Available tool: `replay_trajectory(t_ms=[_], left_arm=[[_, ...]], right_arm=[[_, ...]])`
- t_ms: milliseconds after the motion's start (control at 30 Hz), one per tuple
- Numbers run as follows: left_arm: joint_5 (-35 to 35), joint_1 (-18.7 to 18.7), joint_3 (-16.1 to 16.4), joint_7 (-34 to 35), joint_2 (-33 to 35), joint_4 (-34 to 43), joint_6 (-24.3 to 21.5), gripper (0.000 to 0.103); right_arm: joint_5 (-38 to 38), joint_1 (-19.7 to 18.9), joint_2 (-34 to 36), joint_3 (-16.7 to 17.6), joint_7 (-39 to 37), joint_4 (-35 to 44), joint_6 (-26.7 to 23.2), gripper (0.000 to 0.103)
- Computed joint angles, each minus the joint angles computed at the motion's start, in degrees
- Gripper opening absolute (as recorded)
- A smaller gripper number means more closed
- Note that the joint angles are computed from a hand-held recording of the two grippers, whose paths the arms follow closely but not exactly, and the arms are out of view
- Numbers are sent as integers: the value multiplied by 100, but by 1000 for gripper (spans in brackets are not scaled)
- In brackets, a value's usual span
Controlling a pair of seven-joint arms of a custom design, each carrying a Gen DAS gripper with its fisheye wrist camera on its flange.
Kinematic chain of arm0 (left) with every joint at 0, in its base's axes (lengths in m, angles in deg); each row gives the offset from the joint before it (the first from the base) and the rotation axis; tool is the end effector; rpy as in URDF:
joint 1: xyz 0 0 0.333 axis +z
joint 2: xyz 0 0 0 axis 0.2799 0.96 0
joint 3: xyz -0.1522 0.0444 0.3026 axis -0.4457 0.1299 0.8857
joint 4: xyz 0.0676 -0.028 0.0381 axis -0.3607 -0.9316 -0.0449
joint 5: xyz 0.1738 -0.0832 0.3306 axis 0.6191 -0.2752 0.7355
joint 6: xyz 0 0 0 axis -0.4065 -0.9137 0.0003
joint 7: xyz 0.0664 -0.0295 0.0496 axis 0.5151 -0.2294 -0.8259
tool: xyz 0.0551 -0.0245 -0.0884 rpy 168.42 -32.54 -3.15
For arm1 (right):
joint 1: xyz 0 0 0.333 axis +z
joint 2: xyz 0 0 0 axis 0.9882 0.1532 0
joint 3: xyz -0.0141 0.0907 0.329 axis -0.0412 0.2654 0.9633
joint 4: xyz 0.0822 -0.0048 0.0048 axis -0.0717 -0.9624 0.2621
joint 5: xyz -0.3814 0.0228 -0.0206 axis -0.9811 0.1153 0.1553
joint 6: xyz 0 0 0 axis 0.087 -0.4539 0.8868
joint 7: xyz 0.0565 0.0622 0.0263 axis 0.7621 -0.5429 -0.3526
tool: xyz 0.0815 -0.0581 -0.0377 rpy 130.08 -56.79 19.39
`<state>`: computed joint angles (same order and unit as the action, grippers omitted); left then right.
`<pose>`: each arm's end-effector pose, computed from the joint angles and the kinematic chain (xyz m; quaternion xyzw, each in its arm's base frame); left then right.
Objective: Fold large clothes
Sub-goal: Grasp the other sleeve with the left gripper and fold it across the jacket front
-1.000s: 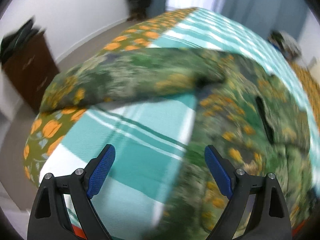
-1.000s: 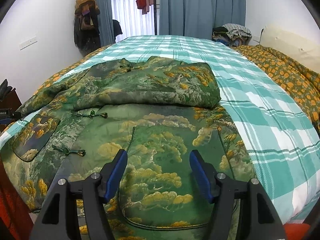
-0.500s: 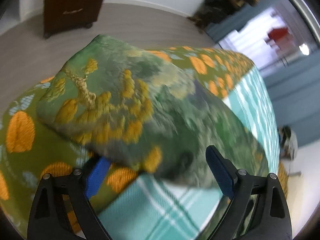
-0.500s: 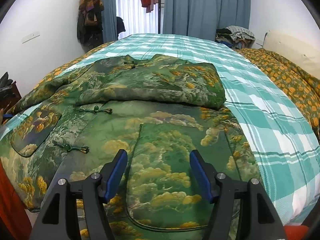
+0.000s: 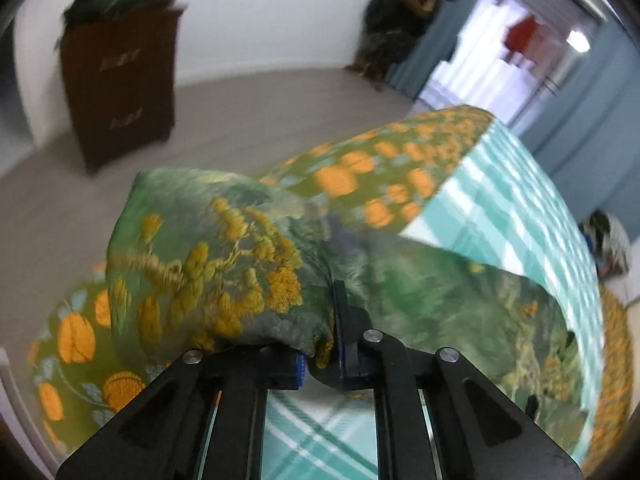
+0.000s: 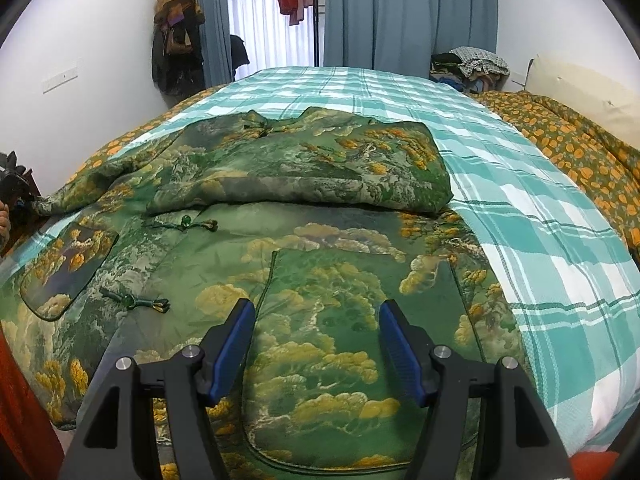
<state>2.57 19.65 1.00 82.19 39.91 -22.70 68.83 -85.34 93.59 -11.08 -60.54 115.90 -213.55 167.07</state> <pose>0.6717 -0.0072 0.6084 -0.7920 0.5013 -0.3046 0.1695 0.3714 0.2223 0.5656 -0.5337 0.7546 -0.3070 0.2268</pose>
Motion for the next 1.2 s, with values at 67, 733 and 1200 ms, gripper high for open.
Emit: replay_trajectory(t_ms=[67, 733, 1200], left_arm=[[180, -109, -56, 141, -9, 210, 9, 9], [1650, -1889, -768, 2748, 136, 597, 119, 8], [2295, -2317, -727, 3080, 14, -107, -391, 71]], right_arm=[[16, -7, -60, -31, 34, -52, 42, 66], [216, -372, -592, -48, 141, -468, 336, 66], [428, -479, -645, -34, 19, -565, 393, 66]])
